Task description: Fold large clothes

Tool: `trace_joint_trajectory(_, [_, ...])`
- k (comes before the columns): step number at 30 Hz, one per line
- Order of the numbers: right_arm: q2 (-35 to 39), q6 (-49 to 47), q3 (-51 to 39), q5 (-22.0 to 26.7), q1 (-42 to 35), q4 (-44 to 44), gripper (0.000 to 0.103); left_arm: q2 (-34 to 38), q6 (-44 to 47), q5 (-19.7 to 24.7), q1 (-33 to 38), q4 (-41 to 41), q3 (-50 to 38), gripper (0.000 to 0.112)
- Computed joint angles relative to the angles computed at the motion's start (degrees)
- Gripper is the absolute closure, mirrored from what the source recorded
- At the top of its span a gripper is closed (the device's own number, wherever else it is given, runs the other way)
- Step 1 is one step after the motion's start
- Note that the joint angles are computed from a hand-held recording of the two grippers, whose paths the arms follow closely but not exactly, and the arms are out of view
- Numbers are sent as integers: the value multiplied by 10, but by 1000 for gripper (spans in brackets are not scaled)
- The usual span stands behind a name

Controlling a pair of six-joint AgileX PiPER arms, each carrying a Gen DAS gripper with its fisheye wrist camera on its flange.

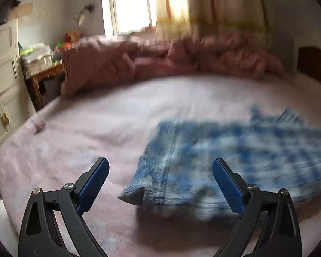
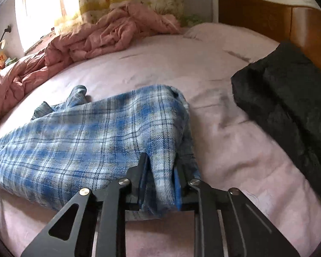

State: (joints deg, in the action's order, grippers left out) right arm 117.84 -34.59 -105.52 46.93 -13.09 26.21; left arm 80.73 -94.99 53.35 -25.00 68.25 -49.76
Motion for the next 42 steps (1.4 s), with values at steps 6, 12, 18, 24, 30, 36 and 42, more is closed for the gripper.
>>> trace_joint_trajectory(6, [-111,-64,150,-100,-15,54,68,-38,-69,83,-152,73,22,16])
trace_joint_trajectory(12, [-223,-251,300,-131,-43,207,47,-28,-103,81,-208,91,16,12])
trace_joint_trajectory(18, [-266,-350,358,-117,-66,319,16,-4,-167,126,-257,134,27,10])
trace_joint_trajectory(24, [-266,-366,359,-128,-66,322,16,24,-154,134,-253,133,16,10])
trace_joint_trajectory(30, [-251,-345,329,-77,-72,299,38,16,-153,39,-206,137,12,10])
trace_joint_trajectory(36, [-215,-285,283,-3,-74,281,78,27,-71,-96,-162,117,-46,65])
trace_joint_trajectory(42, [-192,-236,234,43,-50,243,92,84,68,-336,-67,-68,-105,102])
